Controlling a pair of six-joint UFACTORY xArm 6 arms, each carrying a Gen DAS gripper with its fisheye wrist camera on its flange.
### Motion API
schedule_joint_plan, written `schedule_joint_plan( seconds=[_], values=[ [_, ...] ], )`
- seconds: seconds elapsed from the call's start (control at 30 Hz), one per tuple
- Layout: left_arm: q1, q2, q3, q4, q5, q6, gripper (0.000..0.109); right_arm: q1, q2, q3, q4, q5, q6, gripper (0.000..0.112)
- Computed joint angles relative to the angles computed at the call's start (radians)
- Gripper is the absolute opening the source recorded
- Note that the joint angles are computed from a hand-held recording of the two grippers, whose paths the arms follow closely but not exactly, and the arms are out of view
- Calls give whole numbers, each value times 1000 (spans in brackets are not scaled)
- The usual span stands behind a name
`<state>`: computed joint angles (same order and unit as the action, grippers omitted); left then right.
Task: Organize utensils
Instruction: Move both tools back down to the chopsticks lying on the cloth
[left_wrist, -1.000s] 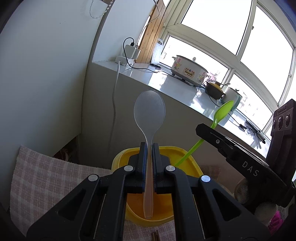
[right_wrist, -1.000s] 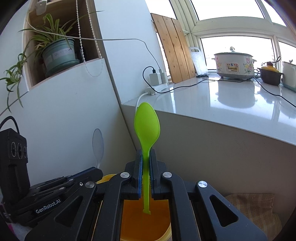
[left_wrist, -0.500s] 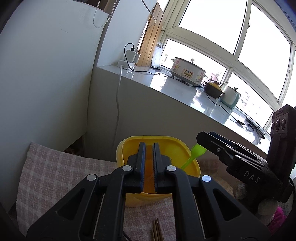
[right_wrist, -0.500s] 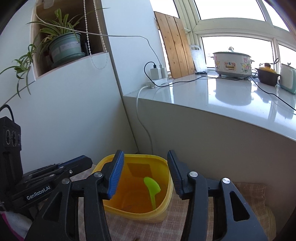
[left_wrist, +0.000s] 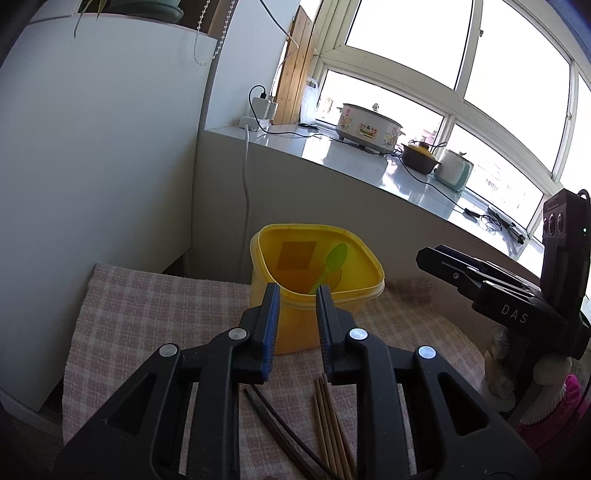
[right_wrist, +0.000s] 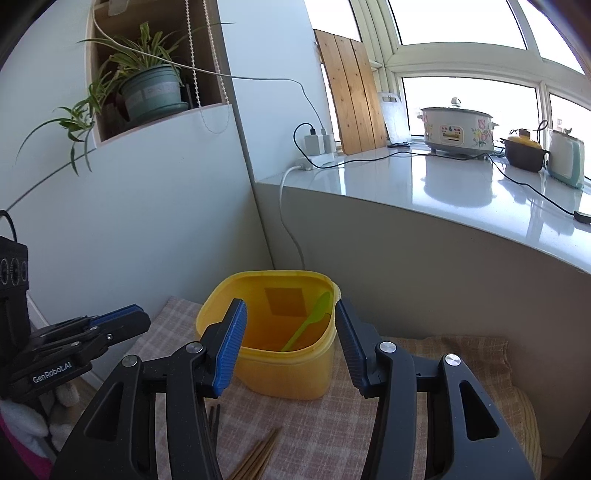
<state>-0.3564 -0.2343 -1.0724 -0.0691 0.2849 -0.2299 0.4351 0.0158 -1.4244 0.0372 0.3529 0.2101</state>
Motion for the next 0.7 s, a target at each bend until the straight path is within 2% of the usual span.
schedule_joint_plan(
  seconds=[0.07, 0.1, 0.13, 0.2, 0.27, 0.33, 0.47, 0.7],
  values=[
    [-4, -25, 21, -29, 42, 19, 21, 3, -37, 48, -4, 5, -1, 51],
    [-6, -36, 30, -47, 61, 31, 24, 5, -53, 68, -7, 12, 0, 57],
    [-9, -47, 43, -58, 77, 39, 28, 8, -70, 92, 8, 12, -16, 70],
    [-19, -66, 69, -58, 98, 43, 29, 14, -98, 135, 8, 12, -28, 82],
    [-23, -81, 93, -69, 121, 53, 29, 20, -121, 163, -12, 35, -34, 82],
    [-24, -88, 109, -132, 154, 94, 29, 26, -134, 173, 3, 78, -59, 82],
    [-20, -98, 144, -201, 202, 128, 29, 23, -141, 169, 131, 186, -134, 82],
    [-11, -108, 190, -314, 288, 196, 29, 5, -121, 172, 310, 311, -195, 82]
  ],
)
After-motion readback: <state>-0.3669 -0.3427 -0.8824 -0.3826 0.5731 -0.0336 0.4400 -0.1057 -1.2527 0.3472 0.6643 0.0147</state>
